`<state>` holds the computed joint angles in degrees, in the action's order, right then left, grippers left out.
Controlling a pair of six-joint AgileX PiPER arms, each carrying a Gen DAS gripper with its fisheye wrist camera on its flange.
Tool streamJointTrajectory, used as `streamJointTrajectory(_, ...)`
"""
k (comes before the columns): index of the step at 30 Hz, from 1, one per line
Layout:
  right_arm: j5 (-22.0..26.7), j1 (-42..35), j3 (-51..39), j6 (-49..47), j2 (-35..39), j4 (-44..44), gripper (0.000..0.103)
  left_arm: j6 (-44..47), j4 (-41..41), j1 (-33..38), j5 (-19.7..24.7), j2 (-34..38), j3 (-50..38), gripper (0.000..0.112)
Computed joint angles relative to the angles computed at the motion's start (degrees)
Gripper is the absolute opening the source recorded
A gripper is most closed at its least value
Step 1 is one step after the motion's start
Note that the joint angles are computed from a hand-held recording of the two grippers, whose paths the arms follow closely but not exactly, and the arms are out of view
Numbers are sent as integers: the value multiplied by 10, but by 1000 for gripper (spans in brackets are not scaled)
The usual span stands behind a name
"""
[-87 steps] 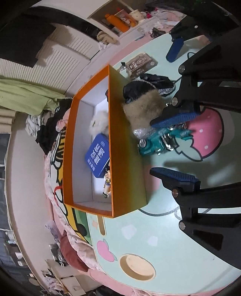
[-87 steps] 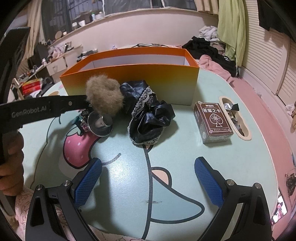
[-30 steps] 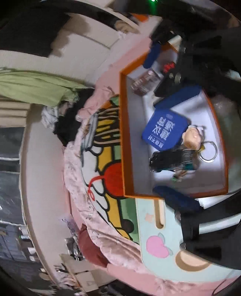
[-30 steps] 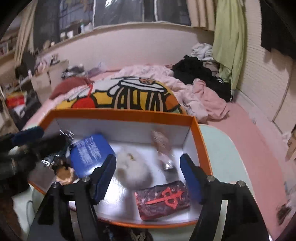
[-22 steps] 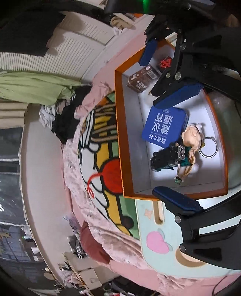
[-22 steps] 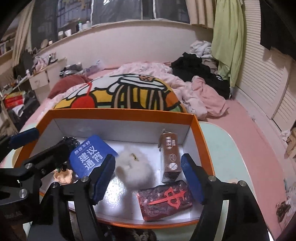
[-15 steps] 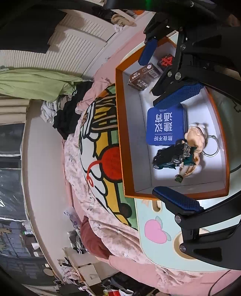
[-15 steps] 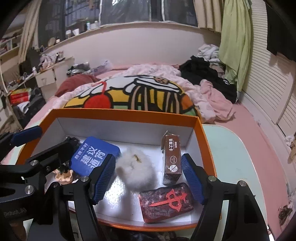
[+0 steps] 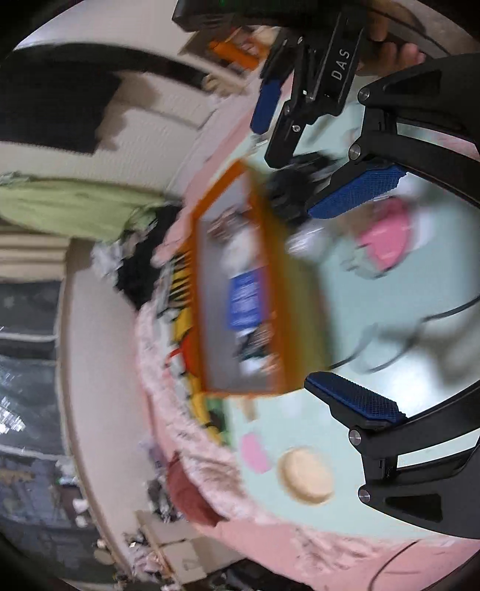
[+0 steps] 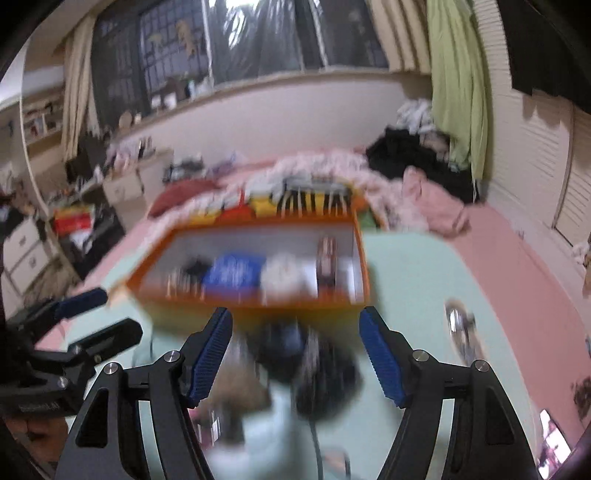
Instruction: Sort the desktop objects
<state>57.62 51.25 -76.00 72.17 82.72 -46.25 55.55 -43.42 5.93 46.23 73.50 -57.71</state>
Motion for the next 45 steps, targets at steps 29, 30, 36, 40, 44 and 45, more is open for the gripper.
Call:
streamJointTrajectory(29, -5, 38, 166, 57, -36, 21, 103, -214, 215, -138, -152, -52, 144, 103)
streamJointTrajectory(30, -4, 38, 166, 57, -36, 21, 103, -213, 214, -138, -151, -53, 144, 103)
streamJointTrajectory(36, -6, 37, 169, 58, -37, 25, 103, -216, 220, -143, -148, -52, 141, 103)
streamJointTrajectory(40, -5, 39, 169, 60, -38, 26, 103, -207, 215, -138, -142, -50, 136, 103)
streamJointTrajectory(44, -7, 38, 173, 61, -41, 27, 103, -201, 212, -134, -137, -48, 131, 103)
streamJointTrajectory(45, -7, 38, 173, 60, -42, 27, 103, -201, 213, -134, -137, -48, 131, 103)
